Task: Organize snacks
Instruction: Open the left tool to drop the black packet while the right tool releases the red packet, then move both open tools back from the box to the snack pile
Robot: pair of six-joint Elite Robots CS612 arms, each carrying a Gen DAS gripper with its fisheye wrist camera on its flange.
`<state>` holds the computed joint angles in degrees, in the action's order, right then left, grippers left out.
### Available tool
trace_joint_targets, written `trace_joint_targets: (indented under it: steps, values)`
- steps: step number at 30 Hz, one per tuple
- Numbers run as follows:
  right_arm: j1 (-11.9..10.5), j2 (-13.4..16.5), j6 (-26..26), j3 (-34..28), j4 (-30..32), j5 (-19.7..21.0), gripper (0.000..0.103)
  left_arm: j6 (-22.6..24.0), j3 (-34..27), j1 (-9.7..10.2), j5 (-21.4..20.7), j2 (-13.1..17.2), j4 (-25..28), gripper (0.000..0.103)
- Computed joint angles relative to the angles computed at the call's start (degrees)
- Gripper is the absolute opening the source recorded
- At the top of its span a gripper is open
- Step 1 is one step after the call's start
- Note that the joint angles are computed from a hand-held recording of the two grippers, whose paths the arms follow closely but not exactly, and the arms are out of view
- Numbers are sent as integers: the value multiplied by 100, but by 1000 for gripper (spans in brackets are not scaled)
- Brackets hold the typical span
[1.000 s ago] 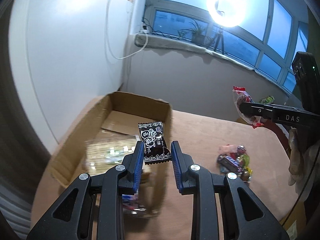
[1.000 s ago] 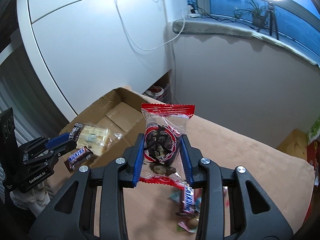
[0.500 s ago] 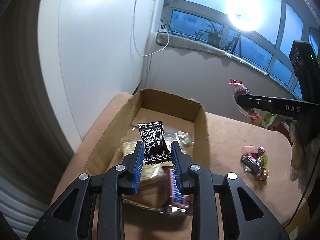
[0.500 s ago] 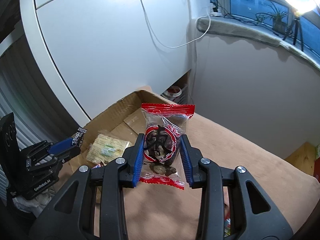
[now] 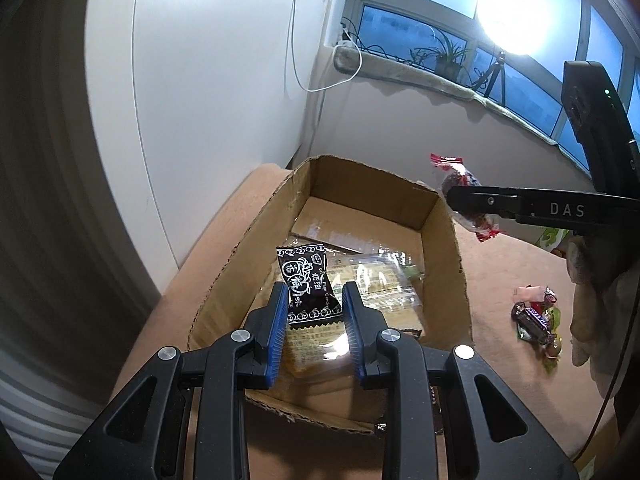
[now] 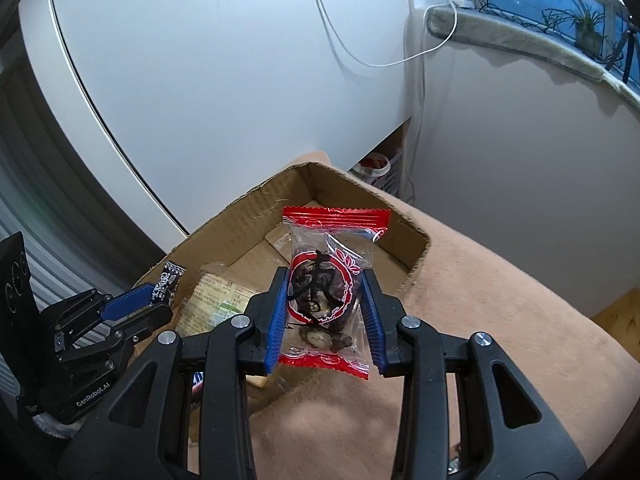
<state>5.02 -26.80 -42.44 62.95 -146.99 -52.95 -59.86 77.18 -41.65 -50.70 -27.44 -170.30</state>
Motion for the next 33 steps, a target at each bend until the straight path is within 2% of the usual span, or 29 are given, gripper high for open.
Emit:
trace_joint_targets:
  steps: [6,8,9,10,11,21,33]
  values:
    - [56,10,-157,-5,81,-56,37,11,-42,14,-42,20,12,26]
    - [65,0,-159,16,45,-91,48,-3,-58,16,-55,24,27,29]
    - [65,-7,-145,35,4,-86,59,3,-67,16,-63,25,29,35]
    - [59,-18,-128,59,-59,-69,66,-4,-70,13,-44,26,34,39]
    - [48,-31,-100,91,-154,-46,67,-11,-70,7,-23,25,24,44]
    - [-82,-168,28,285,-416,55,67,65,-90,-80,143,-16,-18,44]
    - [-383,-416,73,690,-875,261,67,433,-387,-240,293,45,-22,44]
